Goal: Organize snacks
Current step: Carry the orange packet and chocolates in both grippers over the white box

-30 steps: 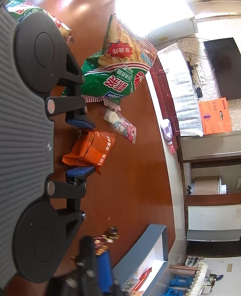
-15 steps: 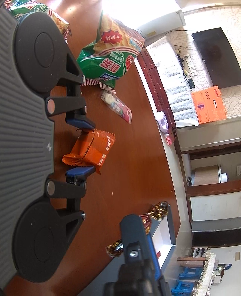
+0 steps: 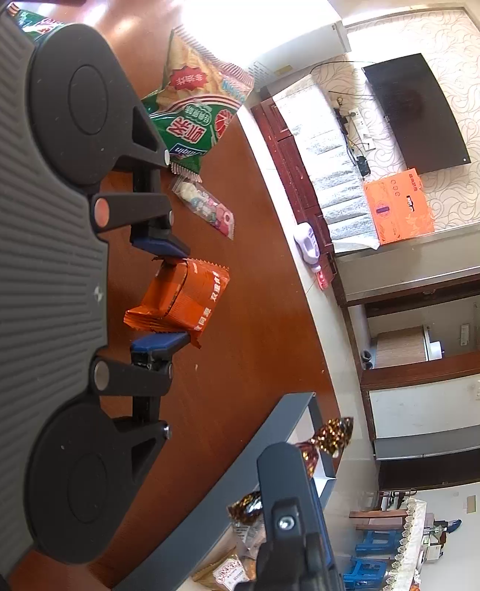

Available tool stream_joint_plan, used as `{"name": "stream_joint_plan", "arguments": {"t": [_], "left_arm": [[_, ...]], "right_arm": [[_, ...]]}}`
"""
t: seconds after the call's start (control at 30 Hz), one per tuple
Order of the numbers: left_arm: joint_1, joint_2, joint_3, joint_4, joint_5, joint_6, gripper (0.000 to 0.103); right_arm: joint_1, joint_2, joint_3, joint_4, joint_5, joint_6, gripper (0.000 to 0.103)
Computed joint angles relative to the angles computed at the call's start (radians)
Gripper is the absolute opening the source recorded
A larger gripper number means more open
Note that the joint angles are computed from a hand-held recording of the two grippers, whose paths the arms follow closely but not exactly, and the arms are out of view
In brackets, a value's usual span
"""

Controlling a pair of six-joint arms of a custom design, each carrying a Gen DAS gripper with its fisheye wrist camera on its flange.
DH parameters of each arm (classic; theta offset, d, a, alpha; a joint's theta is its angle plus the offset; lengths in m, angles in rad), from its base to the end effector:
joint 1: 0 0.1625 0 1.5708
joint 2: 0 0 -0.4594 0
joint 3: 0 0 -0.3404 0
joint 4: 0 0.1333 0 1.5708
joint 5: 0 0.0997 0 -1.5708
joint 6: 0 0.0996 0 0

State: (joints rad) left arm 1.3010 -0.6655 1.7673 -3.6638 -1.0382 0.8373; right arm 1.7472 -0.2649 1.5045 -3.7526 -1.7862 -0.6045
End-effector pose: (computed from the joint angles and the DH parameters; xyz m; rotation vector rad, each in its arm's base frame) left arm 0.0062 -0.6674 0.1789 0.8796 2.0398 -0.9727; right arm 0.2316 -0.6610 -0.0157 0.8211 -2.3553 1.1824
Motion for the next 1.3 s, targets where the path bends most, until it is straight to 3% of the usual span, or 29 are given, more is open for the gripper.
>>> {"name": "stream_joint_plan", "arguments": {"t": [0.4,0.9,1.3], "left_arm": [[-0.042,0.02,0.006,-0.011,-0.018,-0.012,0.049],[-0.122,0.096,0.011,0.008,-0.063,-0.119,0.049],[-0.17,0.176,0.051,-0.05,-0.12,-0.162,0.049]], "right_arm": [[-0.006,-0.018,0.029,-0.071,-0.02,-0.044,0.026],[-0.048,-0.047,0.05,-0.172,-0.082,-0.073,0.026],[-0.108,-0.068,0.06,-0.172,-0.133,-0.032,0.026]]}}
